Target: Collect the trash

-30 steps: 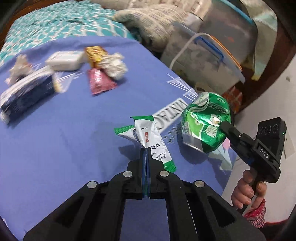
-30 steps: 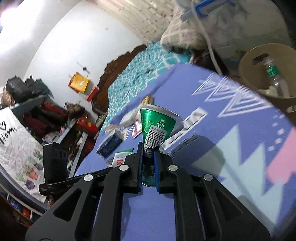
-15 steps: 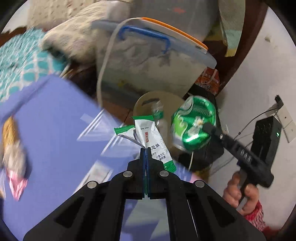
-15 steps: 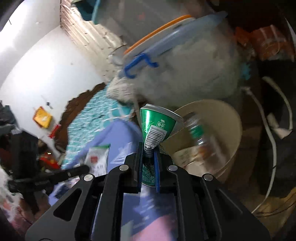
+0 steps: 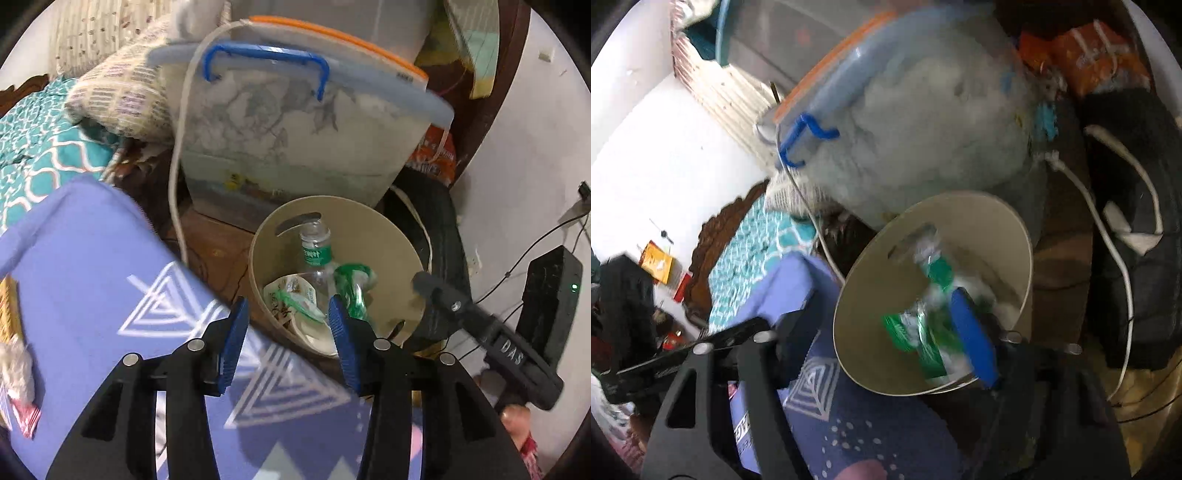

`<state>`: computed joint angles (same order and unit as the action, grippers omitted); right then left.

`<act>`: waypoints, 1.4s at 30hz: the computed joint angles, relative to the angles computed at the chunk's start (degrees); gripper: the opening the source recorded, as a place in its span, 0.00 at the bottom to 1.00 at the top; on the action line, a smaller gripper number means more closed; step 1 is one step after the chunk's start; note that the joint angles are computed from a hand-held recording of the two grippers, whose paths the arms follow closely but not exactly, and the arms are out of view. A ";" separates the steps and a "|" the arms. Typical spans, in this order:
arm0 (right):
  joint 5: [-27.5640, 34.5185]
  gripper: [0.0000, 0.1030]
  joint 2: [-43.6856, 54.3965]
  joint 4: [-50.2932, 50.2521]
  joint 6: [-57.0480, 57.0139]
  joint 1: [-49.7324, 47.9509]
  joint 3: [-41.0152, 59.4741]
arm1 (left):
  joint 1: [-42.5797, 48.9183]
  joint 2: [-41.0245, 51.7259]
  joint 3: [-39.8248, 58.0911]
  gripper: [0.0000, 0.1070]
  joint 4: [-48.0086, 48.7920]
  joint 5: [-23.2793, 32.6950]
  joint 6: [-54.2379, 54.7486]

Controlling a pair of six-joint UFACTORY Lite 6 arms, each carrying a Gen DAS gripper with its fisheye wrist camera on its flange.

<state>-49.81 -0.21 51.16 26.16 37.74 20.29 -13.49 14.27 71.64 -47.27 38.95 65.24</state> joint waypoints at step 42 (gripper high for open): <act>-18.60 0.95 44.92 69.63 -45.61 40.52 73.05 | 70.10 -19.74 -24.04 0.74 -8.41 21.35 50.24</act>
